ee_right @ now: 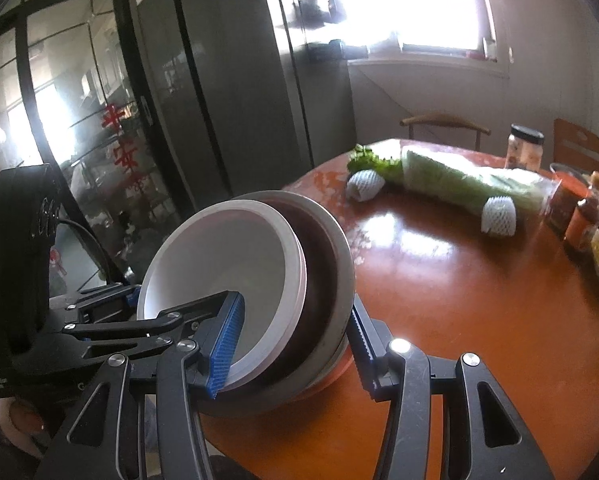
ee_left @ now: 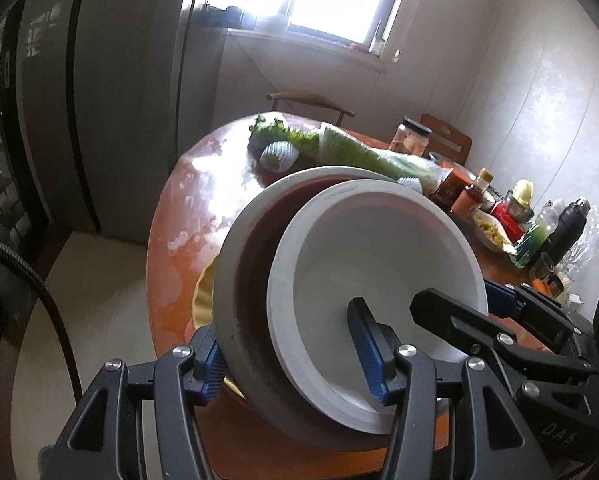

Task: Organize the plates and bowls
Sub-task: 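Lift the bowl stack with both grippers and carry it toward the plate stack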

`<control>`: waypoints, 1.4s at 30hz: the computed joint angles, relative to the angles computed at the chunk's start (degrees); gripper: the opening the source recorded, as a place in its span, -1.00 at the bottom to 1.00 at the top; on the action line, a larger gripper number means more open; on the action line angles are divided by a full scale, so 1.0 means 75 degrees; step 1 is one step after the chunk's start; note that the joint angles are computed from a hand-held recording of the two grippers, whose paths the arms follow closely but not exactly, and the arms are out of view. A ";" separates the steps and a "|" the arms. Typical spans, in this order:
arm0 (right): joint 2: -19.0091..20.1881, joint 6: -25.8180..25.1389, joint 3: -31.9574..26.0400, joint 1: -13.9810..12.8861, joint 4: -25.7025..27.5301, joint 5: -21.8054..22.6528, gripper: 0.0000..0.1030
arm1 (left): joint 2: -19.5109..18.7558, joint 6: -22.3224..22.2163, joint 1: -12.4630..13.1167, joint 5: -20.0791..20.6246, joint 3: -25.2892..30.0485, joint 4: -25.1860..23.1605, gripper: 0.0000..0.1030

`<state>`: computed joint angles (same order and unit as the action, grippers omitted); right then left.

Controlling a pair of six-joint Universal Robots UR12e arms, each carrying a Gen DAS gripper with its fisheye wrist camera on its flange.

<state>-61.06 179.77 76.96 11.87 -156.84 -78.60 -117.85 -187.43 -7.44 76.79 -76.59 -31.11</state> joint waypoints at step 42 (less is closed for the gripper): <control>0.0379 0.0046 -0.0211 0.0008 0.0666 0.0075 0.04 | -0.0355 0.0049 -0.0025 0.0360 0.0105 -0.0309 0.06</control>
